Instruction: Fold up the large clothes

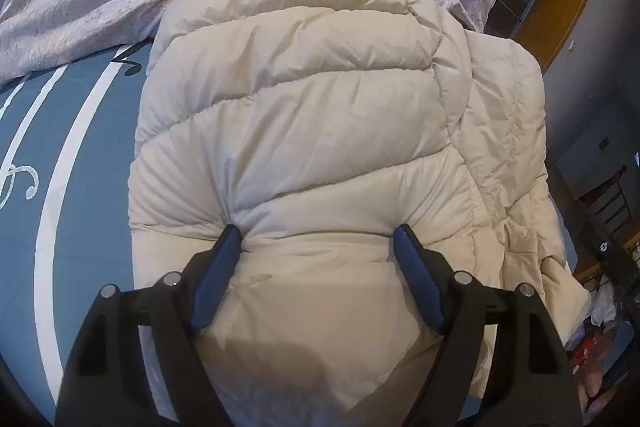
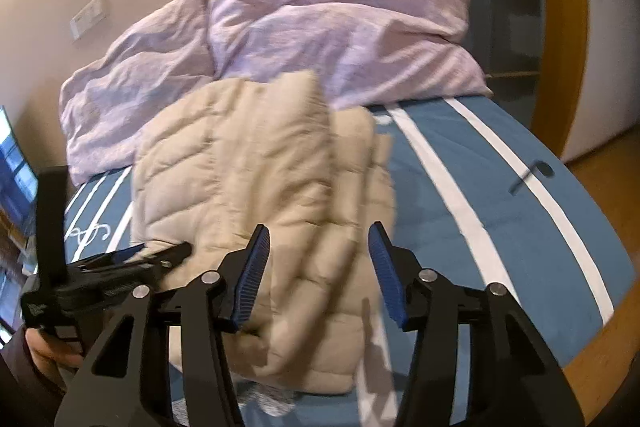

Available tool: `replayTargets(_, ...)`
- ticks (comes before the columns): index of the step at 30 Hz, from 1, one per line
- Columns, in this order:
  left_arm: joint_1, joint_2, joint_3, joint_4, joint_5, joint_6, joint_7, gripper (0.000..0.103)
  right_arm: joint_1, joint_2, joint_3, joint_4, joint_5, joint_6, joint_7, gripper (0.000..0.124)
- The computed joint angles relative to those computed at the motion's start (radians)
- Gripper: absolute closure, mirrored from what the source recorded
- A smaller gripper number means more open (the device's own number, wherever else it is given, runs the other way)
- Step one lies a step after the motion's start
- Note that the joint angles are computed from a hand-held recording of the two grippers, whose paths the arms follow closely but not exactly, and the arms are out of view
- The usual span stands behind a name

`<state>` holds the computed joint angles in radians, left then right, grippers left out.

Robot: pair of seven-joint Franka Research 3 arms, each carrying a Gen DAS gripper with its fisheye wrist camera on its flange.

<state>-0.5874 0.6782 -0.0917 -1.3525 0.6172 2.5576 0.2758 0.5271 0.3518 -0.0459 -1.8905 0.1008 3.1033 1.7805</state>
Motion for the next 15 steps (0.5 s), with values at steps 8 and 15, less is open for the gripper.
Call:
replayTargets(8,0.001,-0.001,0.000,-0.002,-0.001,0.002,0.005,0.025,0.035,0.059,0.005,0.079,-0.033,-0.052,-0.034,0.077)
replayTargets(15,0.006,-0.005,-0.002,-0.010,-0.004,0.016,0.006,0.025,0.083,0.099,-0.069,0.107,-0.113,-0.123,0.054,0.084)
